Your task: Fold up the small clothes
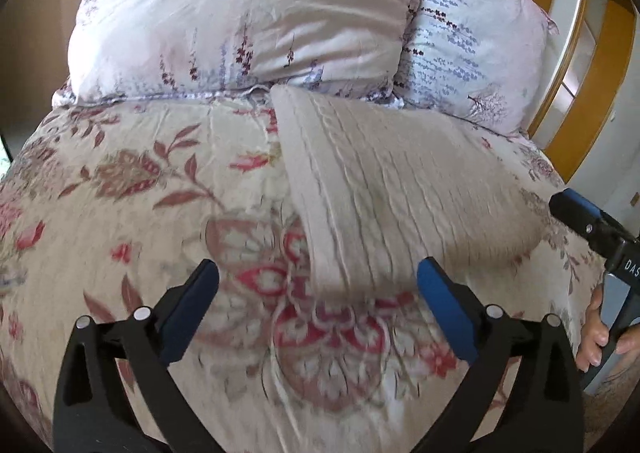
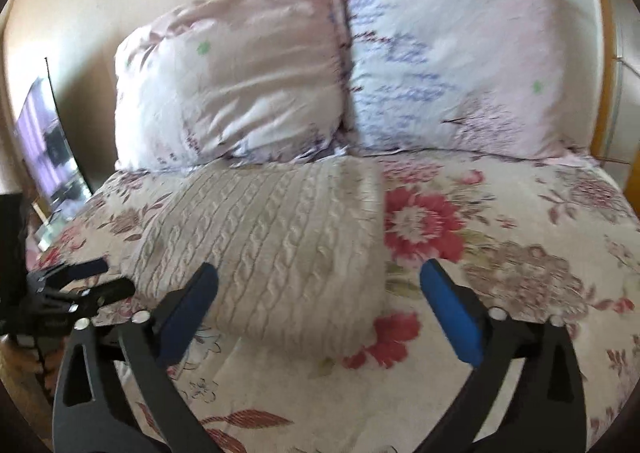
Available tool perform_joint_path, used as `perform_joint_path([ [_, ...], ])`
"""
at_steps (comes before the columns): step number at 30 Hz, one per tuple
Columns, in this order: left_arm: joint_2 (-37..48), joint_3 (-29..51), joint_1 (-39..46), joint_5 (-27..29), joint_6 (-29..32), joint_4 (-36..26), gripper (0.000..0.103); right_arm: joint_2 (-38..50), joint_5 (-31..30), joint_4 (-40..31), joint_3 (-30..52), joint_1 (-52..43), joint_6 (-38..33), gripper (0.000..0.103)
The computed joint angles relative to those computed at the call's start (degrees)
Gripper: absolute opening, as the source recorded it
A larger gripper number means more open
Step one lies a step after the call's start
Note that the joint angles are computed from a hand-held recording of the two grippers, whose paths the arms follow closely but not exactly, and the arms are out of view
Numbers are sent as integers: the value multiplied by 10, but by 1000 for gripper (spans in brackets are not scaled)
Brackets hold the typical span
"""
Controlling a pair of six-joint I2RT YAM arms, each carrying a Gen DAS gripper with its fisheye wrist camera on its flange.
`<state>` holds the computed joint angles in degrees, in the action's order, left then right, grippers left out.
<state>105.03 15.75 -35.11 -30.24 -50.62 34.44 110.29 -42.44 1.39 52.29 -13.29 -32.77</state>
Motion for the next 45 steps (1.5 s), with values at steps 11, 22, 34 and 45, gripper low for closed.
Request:
perform_joint_path([
  [11,86,100,-49,-14,-78,-141,101,22,79,-27,-37,23,-29,102],
  [22,118,145,-58,-40,-86,-198,101,34,198,19,-65,79,2,102],
  [34,120,146,-62,-48,-89,-199,101,37,196,20,-65,77,0,102],
  [45,121,146,-61,-47,-87,-197,101,37,195,20,-64,76,-2,102],
])
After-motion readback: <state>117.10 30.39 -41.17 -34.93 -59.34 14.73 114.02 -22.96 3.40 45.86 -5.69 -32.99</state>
